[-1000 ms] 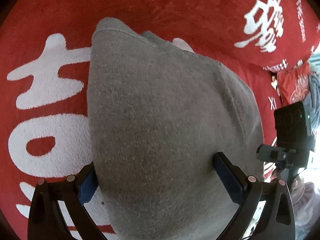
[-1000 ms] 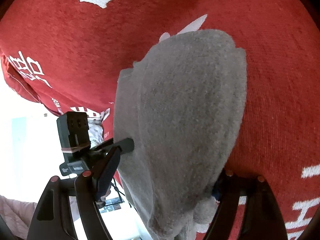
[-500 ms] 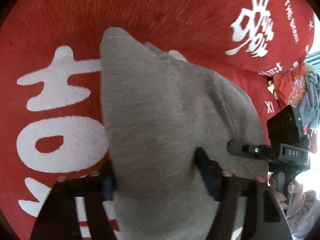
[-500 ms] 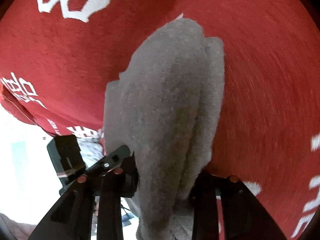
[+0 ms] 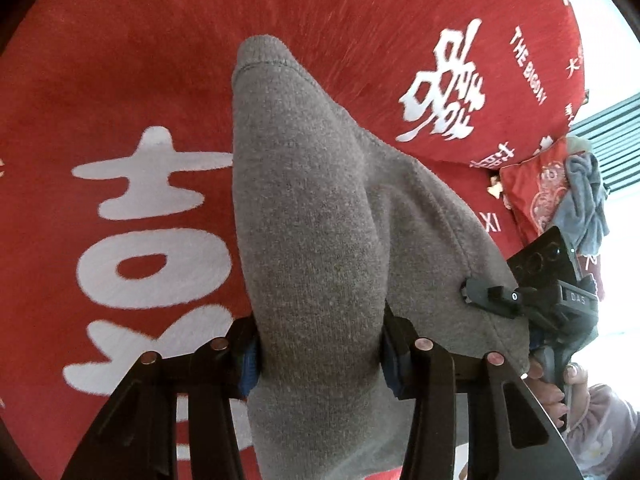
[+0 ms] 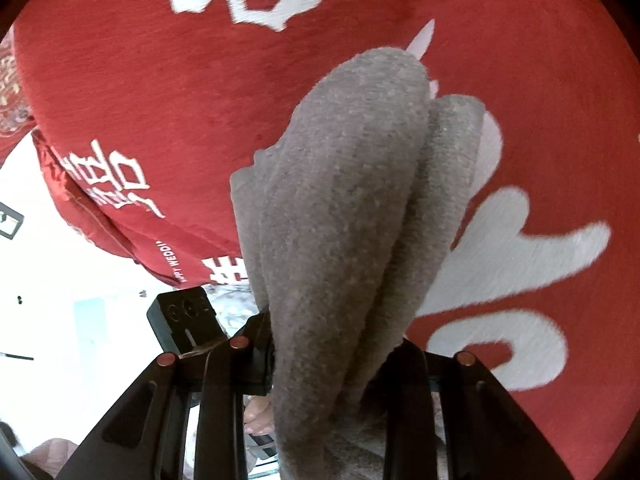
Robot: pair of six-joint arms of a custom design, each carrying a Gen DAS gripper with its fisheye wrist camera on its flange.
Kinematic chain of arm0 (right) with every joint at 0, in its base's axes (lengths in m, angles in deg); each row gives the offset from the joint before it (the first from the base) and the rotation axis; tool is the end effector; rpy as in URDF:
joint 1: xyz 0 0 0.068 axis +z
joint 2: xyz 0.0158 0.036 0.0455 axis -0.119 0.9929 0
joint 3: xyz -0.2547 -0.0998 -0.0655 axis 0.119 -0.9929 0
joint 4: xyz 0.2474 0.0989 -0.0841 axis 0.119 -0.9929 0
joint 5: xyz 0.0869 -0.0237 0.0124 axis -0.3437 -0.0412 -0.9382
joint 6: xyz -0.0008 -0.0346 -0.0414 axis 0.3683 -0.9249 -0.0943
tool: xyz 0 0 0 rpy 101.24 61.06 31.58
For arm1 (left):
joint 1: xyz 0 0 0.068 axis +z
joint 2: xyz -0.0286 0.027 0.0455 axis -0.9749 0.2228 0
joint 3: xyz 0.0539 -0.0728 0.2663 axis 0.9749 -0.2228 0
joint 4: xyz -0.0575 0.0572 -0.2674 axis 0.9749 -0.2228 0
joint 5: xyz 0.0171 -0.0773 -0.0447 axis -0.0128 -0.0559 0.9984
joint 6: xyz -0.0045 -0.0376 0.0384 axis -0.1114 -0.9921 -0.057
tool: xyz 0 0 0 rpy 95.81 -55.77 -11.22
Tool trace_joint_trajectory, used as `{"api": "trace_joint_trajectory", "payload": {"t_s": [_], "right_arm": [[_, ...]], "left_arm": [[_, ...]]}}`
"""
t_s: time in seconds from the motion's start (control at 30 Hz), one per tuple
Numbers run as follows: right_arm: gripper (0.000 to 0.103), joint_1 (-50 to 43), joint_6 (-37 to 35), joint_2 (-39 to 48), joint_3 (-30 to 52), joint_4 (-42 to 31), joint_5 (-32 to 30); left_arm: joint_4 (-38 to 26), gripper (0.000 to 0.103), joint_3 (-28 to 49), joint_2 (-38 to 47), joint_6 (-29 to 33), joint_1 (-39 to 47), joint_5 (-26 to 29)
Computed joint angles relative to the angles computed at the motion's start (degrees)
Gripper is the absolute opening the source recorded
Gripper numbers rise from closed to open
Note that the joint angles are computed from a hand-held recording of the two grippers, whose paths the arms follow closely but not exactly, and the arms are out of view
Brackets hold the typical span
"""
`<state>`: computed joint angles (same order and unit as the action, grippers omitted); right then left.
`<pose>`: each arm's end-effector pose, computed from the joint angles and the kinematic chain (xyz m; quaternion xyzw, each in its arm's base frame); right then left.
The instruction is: Fold small clothes
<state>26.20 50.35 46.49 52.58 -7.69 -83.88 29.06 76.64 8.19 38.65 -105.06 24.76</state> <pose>0.1278 0.0902 0.1635 0.4056 0.7203 0.5376 0.1660 0.2419 -0.1491 0.2246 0.2896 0.9144 -0.2807 0.0336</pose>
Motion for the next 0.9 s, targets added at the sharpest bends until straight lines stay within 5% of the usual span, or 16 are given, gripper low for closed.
{"api": "trace_joint_trajectory", "payload": {"t_s": [0.27, 0.5, 0.73, 0.9], "right_arm": [[0.032, 10.49, 0.99, 7.63, 5.62, 3.33, 7.28], [0.032, 18.77, 2.01, 22.51, 10.24, 13.76, 10.81], [0.032, 19.91, 2.44, 38.87, 15.19, 21.45, 7.15], [0.035, 18.32, 0.26, 46.69, 19.74, 16.42, 2.5]], "left_arm": [[-11.83, 0.049, 0.18, -6.56, 10.98, 11.5, 1.54], [-16.98, 0.049, -2.83, -9.56, 19.1, 21.25, 0.2], [-14.06, 0.049, -10.61, -8.64, 23.91, 28.64, -3.81], [-9.31, 0.051, -14.56, -7.45, 23.5, 29.03, -6.9]]}}
